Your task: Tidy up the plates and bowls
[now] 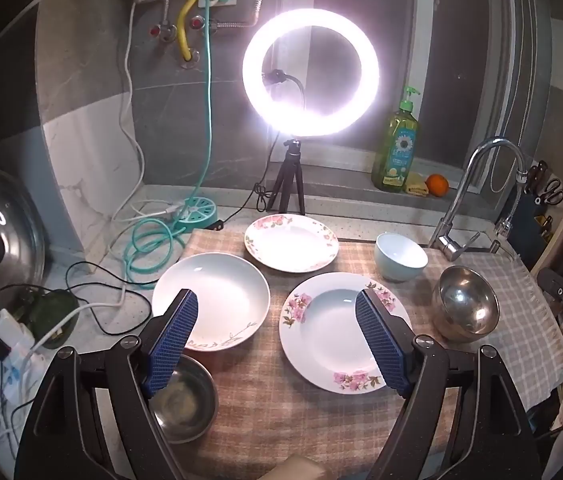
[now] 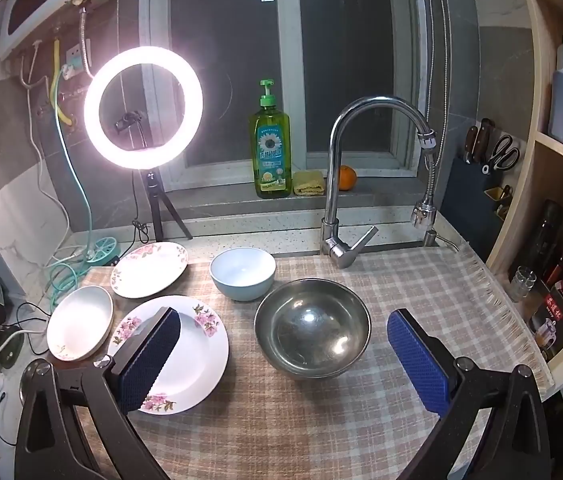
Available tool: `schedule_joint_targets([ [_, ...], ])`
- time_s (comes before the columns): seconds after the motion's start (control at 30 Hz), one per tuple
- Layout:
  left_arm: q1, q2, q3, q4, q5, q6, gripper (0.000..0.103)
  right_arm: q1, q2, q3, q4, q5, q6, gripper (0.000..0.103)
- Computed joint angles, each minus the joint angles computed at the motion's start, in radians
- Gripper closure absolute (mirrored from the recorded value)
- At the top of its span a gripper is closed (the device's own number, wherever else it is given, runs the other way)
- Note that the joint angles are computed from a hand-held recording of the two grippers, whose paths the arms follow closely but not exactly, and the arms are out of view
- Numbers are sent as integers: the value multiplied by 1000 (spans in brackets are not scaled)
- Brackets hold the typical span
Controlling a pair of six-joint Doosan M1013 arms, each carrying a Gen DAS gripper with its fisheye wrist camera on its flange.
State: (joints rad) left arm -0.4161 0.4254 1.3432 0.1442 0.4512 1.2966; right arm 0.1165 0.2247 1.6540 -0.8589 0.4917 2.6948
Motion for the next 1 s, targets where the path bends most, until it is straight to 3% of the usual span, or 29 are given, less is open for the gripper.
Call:
schedule_joint_targets([
  [1.0,4,-5,7,-25,-9,22,22,1,-2,1,4,0,-1,1],
])
